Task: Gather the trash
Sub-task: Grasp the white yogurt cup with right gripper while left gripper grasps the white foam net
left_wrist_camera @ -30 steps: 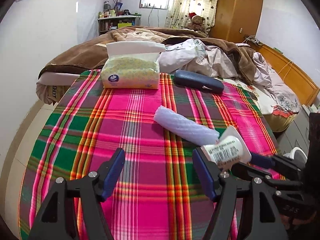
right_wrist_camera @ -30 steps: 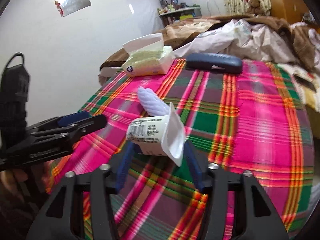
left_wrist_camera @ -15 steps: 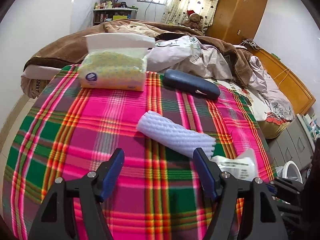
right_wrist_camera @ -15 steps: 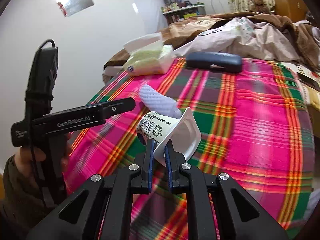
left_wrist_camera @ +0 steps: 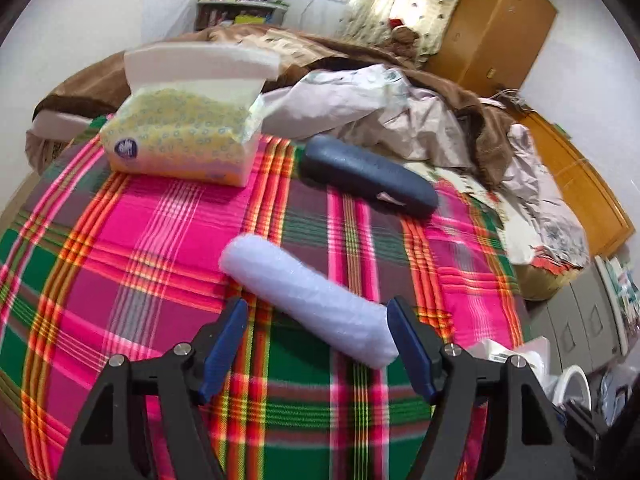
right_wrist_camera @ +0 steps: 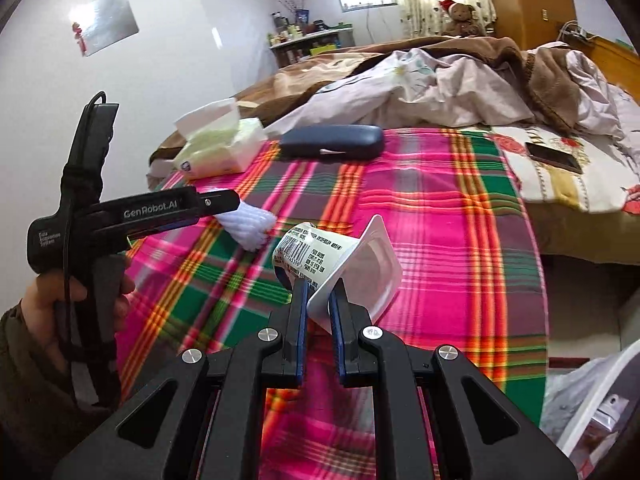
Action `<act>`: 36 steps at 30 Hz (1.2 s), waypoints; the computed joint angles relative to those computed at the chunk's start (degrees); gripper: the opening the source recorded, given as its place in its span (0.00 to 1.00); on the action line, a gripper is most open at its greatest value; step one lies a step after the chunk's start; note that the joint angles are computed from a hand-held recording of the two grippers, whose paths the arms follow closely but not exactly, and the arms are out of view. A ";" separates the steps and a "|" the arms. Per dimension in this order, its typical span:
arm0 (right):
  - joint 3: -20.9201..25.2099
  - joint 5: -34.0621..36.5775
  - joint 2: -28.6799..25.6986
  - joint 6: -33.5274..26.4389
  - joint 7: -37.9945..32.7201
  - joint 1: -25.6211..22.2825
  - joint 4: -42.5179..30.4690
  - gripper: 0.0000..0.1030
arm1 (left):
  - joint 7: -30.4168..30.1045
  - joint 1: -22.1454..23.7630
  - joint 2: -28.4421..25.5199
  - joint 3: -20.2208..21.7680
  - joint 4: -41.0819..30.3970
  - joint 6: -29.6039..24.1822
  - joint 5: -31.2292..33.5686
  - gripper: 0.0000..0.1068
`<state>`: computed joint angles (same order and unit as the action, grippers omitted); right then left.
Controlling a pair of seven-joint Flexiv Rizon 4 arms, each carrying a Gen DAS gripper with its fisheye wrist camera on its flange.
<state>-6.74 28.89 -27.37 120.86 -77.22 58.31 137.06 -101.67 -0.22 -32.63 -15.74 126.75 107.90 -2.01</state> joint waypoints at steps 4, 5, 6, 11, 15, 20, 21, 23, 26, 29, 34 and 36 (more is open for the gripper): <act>-0.72 1.09 -0.16 0.90 -0.66 0.65 0.32 0.11 | -0.51 -2.92 -0.83 2.29 -1.40 -0.44 -2.00 0.69; -1.13 1.55 -0.15 1.02 -1.01 1.07 0.36 0.11 | -0.61 -2.84 -1.32 2.03 -1.84 -0.26 -2.07 0.69; -1.08 1.69 -0.20 1.08 -1.09 0.95 0.23 0.11 | -0.77 -4.13 -1.47 3.16 -2.40 -0.84 -3.00 0.69; -1.93 3.26 -0.58 1.35 -1.86 1.72 -0.01 0.11 | -0.76 -13.23 -2.45 11.52 -4.78 -2.79 -8.07 0.68; -2.07 3.91 -0.84 1.64 -2.23 1.72 -0.07 0.11 | 0.19 -17.46 -2.51 15.29 -5.57 -4.08 -10.37 0.54; -1.99 4.72 -1.03 1.90 -2.56 1.87 -0.17 0.11 | 2.27 -21.30 -2.25 18.93 -6.15 -5.81 -11.39 0.37; -1.74 4.68 -1.01 2.00 -2.49 1.59 -0.19 0.11 | 2.58 -20.92 -2.13 18.43 -6.03 -5.71 -11.23 0.36; -1.42 4.77 -0.91 2.14 -2.45 1.27 -0.14 0.11 | 3.16 -19.22 -1.62 16.46 -5.48 -5.44 -10.64 0.34; -1.66 5.61 -0.92 2.37 -2.72 1.78 -0.12 0.11 | 4.55 -19.75 -1.67 16.73 -5.54 -5.30 -10.16 0.32; -0.79 5.61 -0.93 2.61 -2.32 0.89 -0.13 0.11 | 4.62 -17.16 -1.64 14.09 -4.79 -4.66 -9.89 0.30; -0.58 6.36 -0.99 2.98 -2.13 0.84 -0.09 0.11 | 4.80 -13.81 -1.06 10.30 -3.14 -2.70 -8.11 0.28; -0.39 6.77 -0.95 3.61 -2.15 0.78 0.04 0.11 | 4.34 -10.84 -0.78 7.08 -2.02 -1.67 -6.84 0.28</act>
